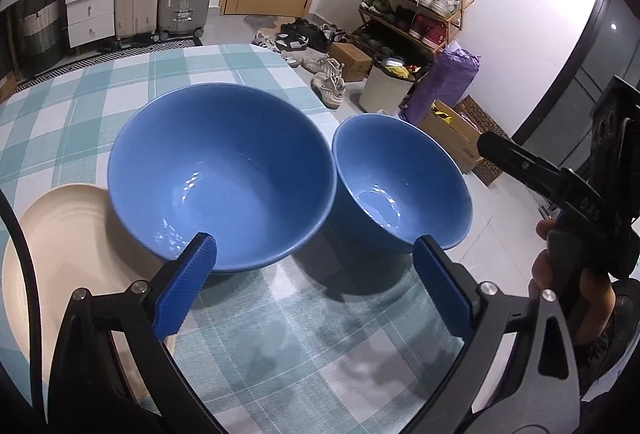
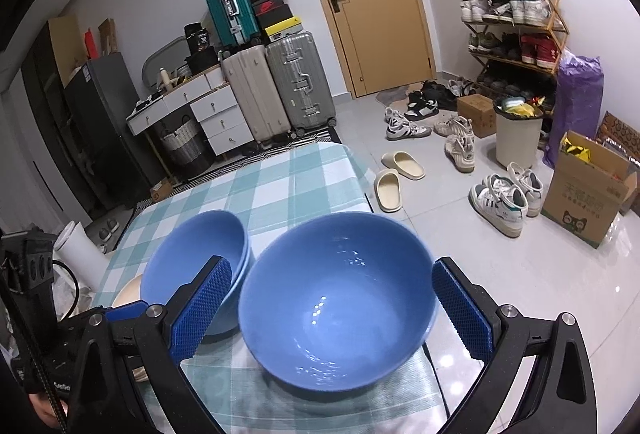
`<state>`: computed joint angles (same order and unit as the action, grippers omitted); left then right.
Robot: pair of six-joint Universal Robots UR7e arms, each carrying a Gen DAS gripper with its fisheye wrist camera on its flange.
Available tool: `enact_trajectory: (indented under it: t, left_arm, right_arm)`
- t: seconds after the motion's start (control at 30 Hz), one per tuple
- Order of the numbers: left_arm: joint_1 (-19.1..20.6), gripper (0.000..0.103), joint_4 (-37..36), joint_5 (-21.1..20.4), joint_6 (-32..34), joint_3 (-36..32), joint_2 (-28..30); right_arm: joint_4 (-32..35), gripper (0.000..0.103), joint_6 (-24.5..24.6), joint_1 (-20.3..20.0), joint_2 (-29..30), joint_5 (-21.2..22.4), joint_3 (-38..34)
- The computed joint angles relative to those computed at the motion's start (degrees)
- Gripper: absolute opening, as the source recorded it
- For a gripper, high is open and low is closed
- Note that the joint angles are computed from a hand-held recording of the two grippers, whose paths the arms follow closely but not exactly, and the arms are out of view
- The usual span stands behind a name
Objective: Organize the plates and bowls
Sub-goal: 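Move the left tool toward the rim of a light-blue bowl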
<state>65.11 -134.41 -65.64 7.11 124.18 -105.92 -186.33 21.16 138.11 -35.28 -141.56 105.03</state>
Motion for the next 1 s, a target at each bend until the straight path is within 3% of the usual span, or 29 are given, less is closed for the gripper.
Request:
enact_trajectory:
  t: [0.17,0.47,0.6,1.0]
  left_arm:
    - [-0.6,0.096,0.1,-0.2,-1.3,0.2,0.8]
    - [-2.1,0.082,0.5,-0.5,-2.6,0.6,1.9]
    - [-2.2,0.07,1.7,-1.7,-3.5,0.2,2.1]
    - [-1.4,0.059,1.2,-2.5,-4.9,-0.3,6.3]
  right_arm:
    - [-1.2,0.102,0.8,-0.8,-1.4,0.9,2.5]
    - [-1.3,0.102,2.3,-1.2,-2.9,1.2,5.0]
    - [-1.2,0.102,3.3,-1.4,-3.7,1.6,6.1]
    - [0.2,0.099,4.5,-2.3,-4.7,1.8,7.6]
